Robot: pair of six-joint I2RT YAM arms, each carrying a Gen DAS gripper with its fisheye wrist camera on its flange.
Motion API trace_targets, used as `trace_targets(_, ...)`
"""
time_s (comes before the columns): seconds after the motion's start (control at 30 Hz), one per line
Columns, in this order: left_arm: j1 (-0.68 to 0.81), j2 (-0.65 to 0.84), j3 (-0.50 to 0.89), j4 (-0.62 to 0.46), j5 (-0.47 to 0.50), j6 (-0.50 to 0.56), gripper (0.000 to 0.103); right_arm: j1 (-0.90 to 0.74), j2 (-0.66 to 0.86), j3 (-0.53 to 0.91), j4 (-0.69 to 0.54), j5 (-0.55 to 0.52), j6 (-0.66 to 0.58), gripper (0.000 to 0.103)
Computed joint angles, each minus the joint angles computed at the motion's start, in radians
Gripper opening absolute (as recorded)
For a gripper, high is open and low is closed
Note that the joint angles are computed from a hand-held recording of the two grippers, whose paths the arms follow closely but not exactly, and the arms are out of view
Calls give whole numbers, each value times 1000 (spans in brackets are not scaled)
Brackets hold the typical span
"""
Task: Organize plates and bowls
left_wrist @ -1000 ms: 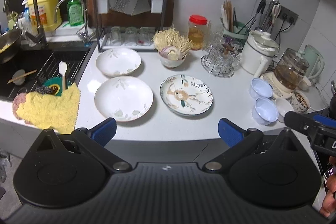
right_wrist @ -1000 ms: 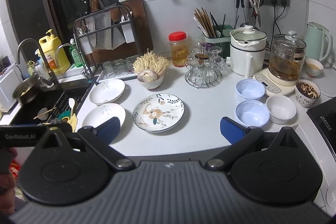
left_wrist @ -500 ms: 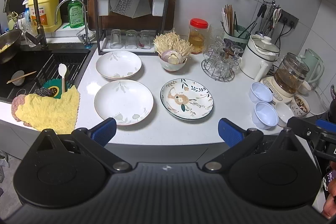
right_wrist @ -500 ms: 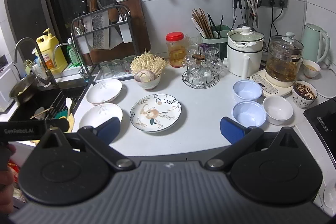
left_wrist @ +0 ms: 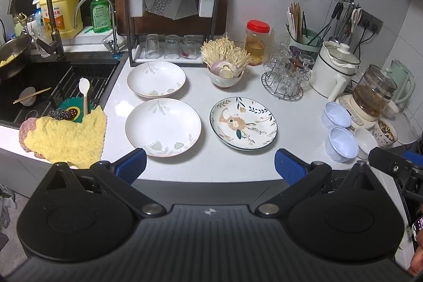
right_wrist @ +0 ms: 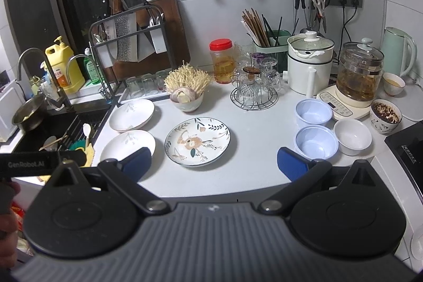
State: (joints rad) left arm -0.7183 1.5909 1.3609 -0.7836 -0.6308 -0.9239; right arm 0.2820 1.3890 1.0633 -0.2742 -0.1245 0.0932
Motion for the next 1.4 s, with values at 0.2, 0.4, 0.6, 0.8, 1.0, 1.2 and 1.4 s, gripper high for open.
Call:
trace_targets(0.2,12,-6,-16,17,16,21,103,11,6,0,4,8,5,103)
trace_targets(0.4,29,-21,-41,38,25,22,103,20,9,-2,13,4,3,103)
trace_targets(0.6,40,-11,-31,45,36,43,103,18,24,5,14,-3,5,103)
trace_targets(0.8,44,11,-6,30,48,43,103,12,48,26,4,-35,-11,103)
trace_targets(1.0,35,40,32,0,41,23,103,-9,77,49,-22,-76,-28,103)
trace_targets(1.2,17,80,72,-34,31,-26,103,-46,112,72,-39,-134,-62,103)
trace_targets(1.4,5,129,123,-46,34,-70,103,-100,143,99,-43,-202,-99,103)
